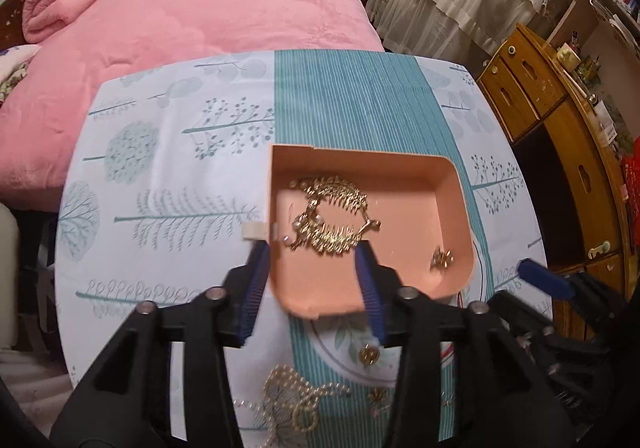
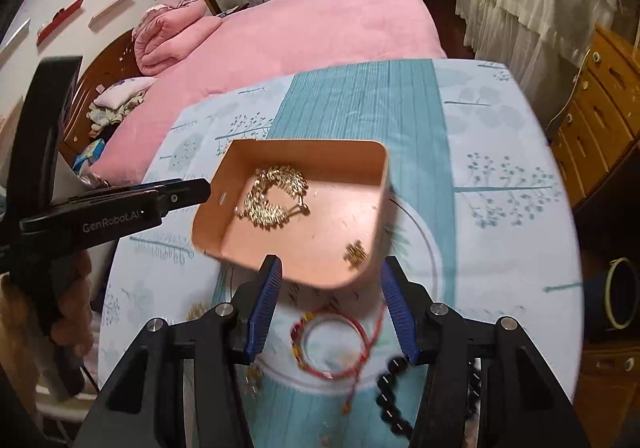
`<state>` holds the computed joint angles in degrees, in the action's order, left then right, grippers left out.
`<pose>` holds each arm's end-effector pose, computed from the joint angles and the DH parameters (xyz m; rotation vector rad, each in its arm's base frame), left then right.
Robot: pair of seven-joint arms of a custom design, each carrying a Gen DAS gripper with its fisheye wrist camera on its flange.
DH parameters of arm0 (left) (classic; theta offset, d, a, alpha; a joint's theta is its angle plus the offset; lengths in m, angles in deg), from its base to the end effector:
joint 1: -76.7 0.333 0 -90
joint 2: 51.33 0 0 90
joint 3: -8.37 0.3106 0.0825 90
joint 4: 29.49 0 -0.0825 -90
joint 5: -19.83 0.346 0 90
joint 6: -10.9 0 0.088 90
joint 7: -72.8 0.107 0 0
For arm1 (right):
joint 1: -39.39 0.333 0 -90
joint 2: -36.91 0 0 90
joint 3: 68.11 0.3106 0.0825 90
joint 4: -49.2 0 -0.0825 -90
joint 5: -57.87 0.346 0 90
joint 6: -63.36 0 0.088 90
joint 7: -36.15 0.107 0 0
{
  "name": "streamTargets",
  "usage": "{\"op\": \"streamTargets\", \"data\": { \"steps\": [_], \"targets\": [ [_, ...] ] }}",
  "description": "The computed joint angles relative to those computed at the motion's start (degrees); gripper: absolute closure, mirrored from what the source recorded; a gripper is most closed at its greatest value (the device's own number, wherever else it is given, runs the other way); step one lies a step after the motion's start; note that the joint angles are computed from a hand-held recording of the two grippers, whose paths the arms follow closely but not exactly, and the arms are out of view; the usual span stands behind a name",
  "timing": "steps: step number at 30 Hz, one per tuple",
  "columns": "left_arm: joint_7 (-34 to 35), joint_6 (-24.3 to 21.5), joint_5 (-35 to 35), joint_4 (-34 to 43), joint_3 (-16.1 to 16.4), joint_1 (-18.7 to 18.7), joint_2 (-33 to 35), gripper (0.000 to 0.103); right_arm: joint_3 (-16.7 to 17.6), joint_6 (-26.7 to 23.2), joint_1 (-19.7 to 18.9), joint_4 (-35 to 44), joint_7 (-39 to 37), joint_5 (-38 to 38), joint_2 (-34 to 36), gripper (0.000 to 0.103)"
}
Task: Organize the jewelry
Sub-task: 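Carry the hair comb into the peach box and open the left tool, then move the left tool to the red string bracelet while the right tool reaches the pink watch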
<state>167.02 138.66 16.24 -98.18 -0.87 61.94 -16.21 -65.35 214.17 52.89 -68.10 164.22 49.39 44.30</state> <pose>0.6749 -0.2648 0.4791 -1.6078 2.4676 -0.6425 0.5552 0.1648 0.4439 -1.6467 2.1643 -0.3175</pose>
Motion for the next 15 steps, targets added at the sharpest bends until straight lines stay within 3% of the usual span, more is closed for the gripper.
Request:
{"op": "streamTargets", "data": {
  "steps": [15],
  "targets": [
    [3.8,7.4,-6.7,-25.4,-2.1,3.6,-19.6,0.061,1.9,-2.9,1.3,-13.7,8.6,-4.6,-18.7,0.051]
  ]
}}
